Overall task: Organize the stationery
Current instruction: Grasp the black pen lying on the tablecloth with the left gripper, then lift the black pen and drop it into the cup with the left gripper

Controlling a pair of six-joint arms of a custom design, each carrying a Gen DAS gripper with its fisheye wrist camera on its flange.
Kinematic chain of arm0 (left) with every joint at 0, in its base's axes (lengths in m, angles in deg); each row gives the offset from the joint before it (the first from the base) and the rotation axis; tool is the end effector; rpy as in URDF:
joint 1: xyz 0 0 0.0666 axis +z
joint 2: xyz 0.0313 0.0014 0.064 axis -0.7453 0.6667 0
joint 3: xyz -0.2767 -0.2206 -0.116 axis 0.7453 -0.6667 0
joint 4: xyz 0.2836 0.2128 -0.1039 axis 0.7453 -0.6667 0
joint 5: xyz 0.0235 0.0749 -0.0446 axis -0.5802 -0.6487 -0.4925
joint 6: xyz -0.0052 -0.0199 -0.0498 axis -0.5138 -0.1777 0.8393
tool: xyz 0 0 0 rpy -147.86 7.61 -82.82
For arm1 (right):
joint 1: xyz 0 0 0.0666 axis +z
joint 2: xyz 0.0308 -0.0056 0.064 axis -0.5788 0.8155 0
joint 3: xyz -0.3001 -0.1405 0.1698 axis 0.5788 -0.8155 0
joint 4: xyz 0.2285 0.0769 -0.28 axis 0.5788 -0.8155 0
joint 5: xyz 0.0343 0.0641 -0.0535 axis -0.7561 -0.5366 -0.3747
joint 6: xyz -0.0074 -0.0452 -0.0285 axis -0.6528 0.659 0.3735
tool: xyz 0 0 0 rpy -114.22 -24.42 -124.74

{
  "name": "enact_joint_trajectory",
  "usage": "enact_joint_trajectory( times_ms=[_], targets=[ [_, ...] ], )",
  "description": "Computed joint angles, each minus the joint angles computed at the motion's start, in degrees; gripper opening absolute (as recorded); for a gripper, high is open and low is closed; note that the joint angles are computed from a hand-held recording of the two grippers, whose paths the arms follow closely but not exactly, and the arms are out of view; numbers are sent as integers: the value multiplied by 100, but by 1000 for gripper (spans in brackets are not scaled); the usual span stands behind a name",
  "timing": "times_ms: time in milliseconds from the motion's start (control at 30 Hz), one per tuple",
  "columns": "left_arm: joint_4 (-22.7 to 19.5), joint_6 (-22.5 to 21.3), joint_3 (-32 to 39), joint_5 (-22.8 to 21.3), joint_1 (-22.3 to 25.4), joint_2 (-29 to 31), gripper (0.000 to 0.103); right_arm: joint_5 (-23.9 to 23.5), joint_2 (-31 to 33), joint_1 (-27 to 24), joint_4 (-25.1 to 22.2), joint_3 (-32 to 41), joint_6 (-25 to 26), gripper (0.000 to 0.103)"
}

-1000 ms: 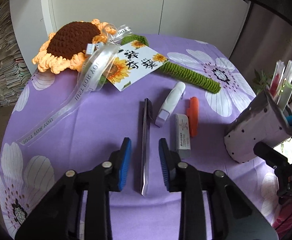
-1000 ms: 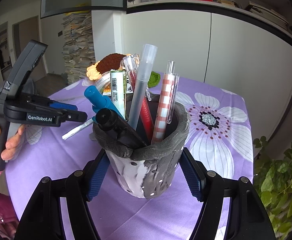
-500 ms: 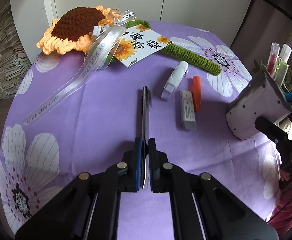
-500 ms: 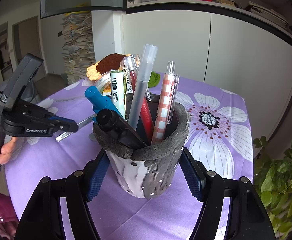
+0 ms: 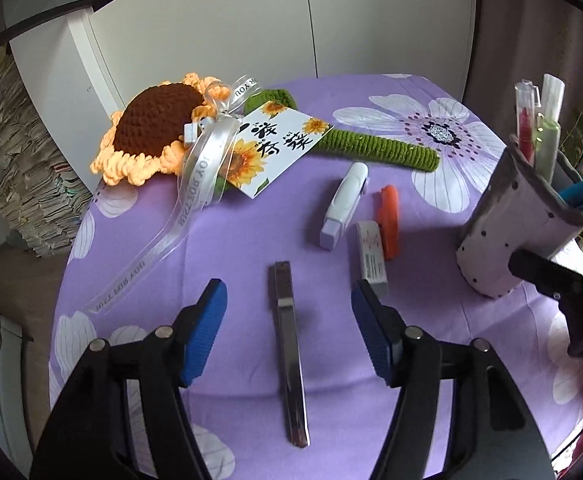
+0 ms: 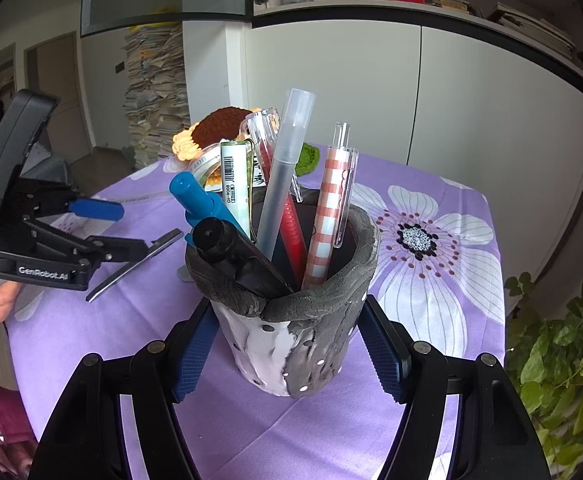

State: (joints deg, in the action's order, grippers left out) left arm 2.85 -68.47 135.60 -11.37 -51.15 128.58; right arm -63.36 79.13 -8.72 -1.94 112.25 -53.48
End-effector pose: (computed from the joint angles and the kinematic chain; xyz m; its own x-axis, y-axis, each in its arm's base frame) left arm 0.5750 -0.0325 0.3303 -0.7069 0.3388 -0.6209 0.3245 0.9353 0.1410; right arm 0.5024 0.2497 0.3086 -0.5577 -0.2176 -0.8010 -0.3815 0.9243 0.0145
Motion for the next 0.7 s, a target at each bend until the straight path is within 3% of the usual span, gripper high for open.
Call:
enact_joint_trajectory(
  times_ms=[33,100,133,267,433,533,700],
  targets=[
    [-96,62,148,23,-13,113,55,3,-1,0,4,-3,1,71],
    [-455,147,508,20,-32,367,28,5,0,0,5,-1,2,71],
    [-670,217,711,-19,-39,513,24,5,0,0,5,-1,2,71],
    [-1129,512,1205,-30,24,903,22,-15,1,-10,19,-4,1,71],
    [-1177,548,1409,-108,19,1047,21,-40,-6,-19,23,-6,9,71],
    [-1245,506,1397,-42,14,1032,10,-33,-6,-16,24,-6,8,71],
    [-1411,547,1358,6,28,976,10,-25,-6,-14,29,-7,13,71]
  ],
)
